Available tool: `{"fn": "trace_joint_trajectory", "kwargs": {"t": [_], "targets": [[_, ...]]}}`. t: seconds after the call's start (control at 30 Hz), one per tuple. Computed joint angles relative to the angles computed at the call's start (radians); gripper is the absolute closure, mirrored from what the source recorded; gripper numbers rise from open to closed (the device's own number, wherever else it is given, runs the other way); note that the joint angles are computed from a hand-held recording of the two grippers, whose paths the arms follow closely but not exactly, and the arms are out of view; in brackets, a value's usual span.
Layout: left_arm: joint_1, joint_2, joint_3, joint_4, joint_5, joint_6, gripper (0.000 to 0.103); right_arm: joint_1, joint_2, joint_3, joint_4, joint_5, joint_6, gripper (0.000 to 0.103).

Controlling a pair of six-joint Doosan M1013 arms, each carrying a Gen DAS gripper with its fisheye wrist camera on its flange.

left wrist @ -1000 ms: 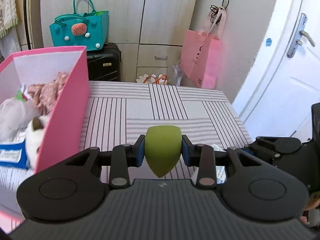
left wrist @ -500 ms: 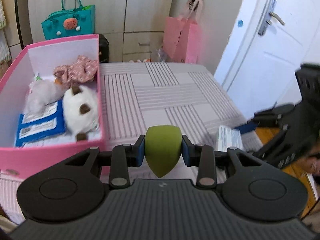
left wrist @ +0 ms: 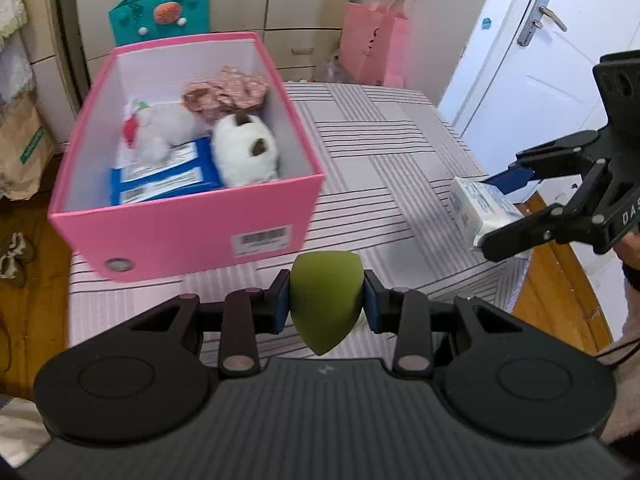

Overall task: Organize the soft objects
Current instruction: 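Lift the sponge and white packet with both tools and carry them over the box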

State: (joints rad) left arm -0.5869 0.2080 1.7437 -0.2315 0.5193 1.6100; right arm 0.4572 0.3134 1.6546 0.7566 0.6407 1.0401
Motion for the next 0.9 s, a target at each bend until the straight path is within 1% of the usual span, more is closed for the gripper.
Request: {"fn": "trace_joint_trajectory", "kwargs": {"t": [0.03, 0.13, 0.2, 0.23, 0.33, 0.4, 0.5, 0.63, 0.7, 0.8, 0.83, 0.9], "targets": [[0.007, -0.008, 0.004, 0.0, -0.001, 0.0, 0.068, 0.004, 0.003, -0.008, 0.013, 0.001, -0.019, 0.018], [0.02, -0.045, 0.035, 0.043, -0.065, -0.045, 0.068, 0.01, 0.013, -0.026, 0.063, 0.003, -0.078, 0.018], [0.034, -0.066, 0.052, 0.03, -0.109, -0.038, 0.068, 0.014, 0.021, -0.042, 0.092, -0.001, -0.112, 0.018], [0.037, -0.072, 0.058, 0.042, -0.128, -0.047, 0.068, 0.017, 0.026, -0.053, 0.104, -0.006, -0.129, 0.018], [0.043, -0.084, 0.069, 0.12, -0.19, -0.113, 0.067, 0.025, 0.042, -0.085, 0.124, -0.024, -0.167, 0.018], [0.054, -0.079, 0.066, 0.126, -0.219, -0.12, 0.067, 0.027, 0.054, -0.107, 0.143, -0.049, -0.194, 0.018], [0.07, -0.052, 0.046, 0.131, -0.24, -0.125, 0.067, 0.035, 0.082, -0.146, 0.156, -0.108, -0.228, 0.018], [0.085, 0.004, 0.006, 0.155, -0.251, -0.152, 0.067, 0.036, 0.138, -0.215, 0.162, -0.132, -0.227, 0.018], [0.091, 0.036, -0.017, 0.165, -0.255, -0.165, 0.067, 0.04, 0.167, -0.253, 0.135, -0.148, -0.182, 0.018], [0.094, 0.083, -0.053, 0.265, -0.257, -0.254, 0.067, 0.049, 0.205, -0.304, 0.047, -0.182, -0.089, 0.018], [0.096, 0.098, -0.066, 0.274, -0.251, -0.262, 0.067, 0.051, 0.222, -0.329, 0.004, -0.183, -0.044, 0.018], [0.103, 0.123, -0.092, 0.247, -0.232, -0.241, 0.067, 0.051, 0.257, -0.38, -0.05, -0.152, 0.038, 0.018]]}}
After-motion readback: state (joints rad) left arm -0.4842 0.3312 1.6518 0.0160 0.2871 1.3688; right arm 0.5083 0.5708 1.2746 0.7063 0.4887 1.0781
